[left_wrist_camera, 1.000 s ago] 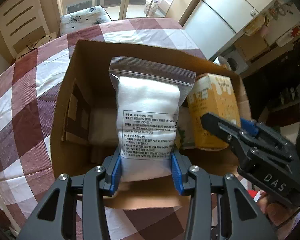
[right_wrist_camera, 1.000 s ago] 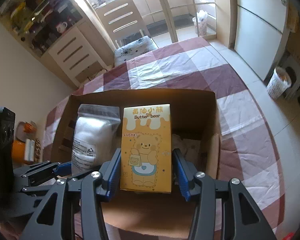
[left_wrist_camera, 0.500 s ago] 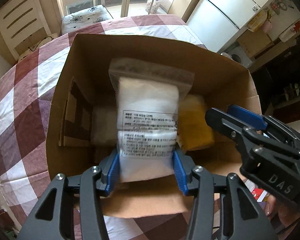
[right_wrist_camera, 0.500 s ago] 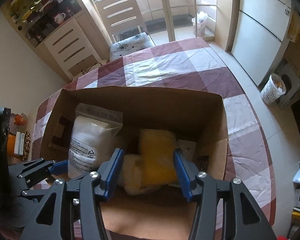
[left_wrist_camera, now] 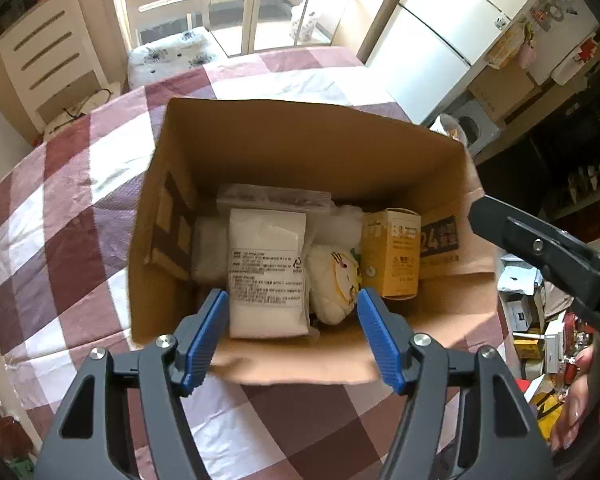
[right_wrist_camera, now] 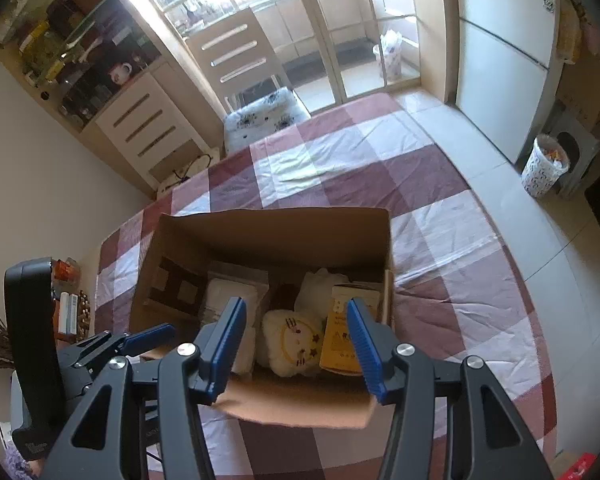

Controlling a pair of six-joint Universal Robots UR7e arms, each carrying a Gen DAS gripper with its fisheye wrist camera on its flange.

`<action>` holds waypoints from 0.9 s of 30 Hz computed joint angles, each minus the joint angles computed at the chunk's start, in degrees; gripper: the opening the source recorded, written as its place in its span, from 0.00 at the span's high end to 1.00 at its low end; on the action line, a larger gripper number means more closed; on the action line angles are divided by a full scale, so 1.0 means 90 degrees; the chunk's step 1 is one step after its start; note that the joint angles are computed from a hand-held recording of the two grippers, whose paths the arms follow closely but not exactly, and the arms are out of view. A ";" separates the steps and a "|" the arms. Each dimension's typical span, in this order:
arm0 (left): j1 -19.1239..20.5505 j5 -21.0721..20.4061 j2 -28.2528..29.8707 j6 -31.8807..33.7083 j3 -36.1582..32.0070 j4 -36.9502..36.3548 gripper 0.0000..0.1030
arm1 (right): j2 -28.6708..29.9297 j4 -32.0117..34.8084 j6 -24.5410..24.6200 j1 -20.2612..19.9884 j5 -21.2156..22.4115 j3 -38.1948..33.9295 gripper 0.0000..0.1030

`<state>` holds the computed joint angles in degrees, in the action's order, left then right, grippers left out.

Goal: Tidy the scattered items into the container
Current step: 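Lower both items into the box and open both tools, then move both open tools back toward the red block and blue sponge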

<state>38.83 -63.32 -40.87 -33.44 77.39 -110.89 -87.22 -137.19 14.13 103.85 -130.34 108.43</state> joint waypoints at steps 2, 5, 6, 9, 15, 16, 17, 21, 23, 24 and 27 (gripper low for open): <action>-0.0069 -0.0008 -0.0107 -0.0074 0.0109 -0.0028 0.33 | -0.0076 0.0102 0.0076 0.0068 -0.0046 0.0027 0.47; -0.0197 0.0027 -0.0305 -0.0168 0.0351 -0.0081 0.33 | -0.0216 0.0232 0.0221 0.0143 -0.0092 0.0138 0.47; -0.0234 0.0032 -0.0349 -0.0196 0.0411 -0.0095 0.33 | -0.0268 0.0288 0.0291 0.0171 -0.0097 0.0193 0.47; -0.0350 0.0047 -0.0545 -0.0272 0.0659 -0.0167 0.31 | -0.0408 0.0419 0.0453 0.0251 -0.0114 0.0354 0.47; -0.0597 0.0020 -0.0992 -0.0497 0.1297 -0.0315 0.27 | -0.0682 0.0722 0.0782 0.0471 -0.0191 0.0708 0.47; -0.0643 0.0001 -0.1082 -0.0555 0.1424 -0.0325 0.27 | -0.0698 0.0776 0.0824 0.0509 -0.0214 0.0736 0.47; -0.0682 -0.0027 -0.1160 -0.0609 0.1533 -0.0344 0.27 | -0.0721 0.0861 0.0900 0.0572 -0.0252 0.0780 0.47; -0.0832 -0.0066 -0.1477 -0.0849 0.1945 -0.0391 0.27 | -0.0827 0.0982 0.1083 0.0761 -0.0289 0.0960 0.47; -0.0914 -0.0056 -0.1627 -0.0978 0.2138 -0.0371 0.27 | -0.0861 0.1105 0.1190 0.0879 -0.0349 0.1047 0.47; -0.0949 -0.0063 -0.1708 -0.1054 0.2234 -0.0351 0.27 | -0.0872 0.1160 0.1239 0.0923 -0.0360 0.1080 0.47; -0.1038 -0.0106 -0.1948 -0.1244 0.2511 -0.0347 0.27 | -0.0901 0.1301 0.1398 0.1053 -0.0343 0.1186 0.47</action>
